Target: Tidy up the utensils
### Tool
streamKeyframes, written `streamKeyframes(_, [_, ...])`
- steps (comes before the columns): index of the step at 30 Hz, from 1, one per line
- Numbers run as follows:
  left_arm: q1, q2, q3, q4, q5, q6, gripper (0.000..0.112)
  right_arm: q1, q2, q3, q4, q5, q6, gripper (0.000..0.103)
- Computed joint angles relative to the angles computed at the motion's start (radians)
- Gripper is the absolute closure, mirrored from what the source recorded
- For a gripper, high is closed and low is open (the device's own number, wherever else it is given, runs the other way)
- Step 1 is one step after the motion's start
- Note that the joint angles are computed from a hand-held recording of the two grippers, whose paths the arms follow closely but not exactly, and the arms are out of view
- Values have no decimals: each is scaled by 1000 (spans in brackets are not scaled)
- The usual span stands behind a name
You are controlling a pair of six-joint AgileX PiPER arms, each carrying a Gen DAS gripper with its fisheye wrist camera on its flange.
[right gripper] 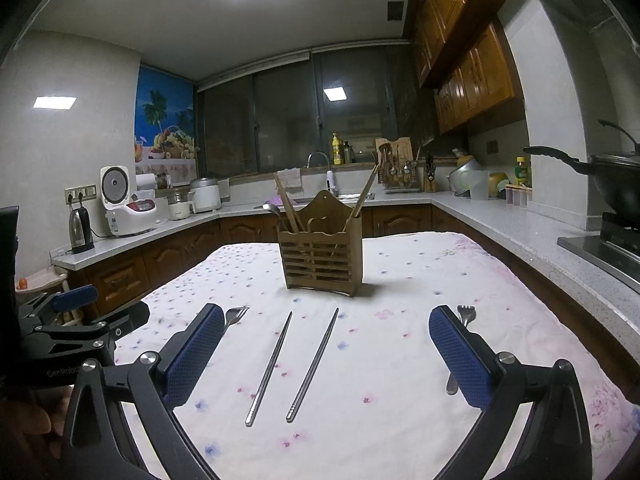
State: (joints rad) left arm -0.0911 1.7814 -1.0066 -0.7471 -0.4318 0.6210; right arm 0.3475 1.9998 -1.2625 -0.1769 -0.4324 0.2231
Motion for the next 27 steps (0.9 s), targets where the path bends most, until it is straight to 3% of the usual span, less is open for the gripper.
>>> streamKeyframes(20, [1, 6, -15, 5, 16, -2, 9, 2, -4, 2, 8, 1, -7, 0])
streamKeyframes(27, [-2, 9, -21, -3, 18, 3, 9, 6, -3, -34, 8, 42, -3, 0])
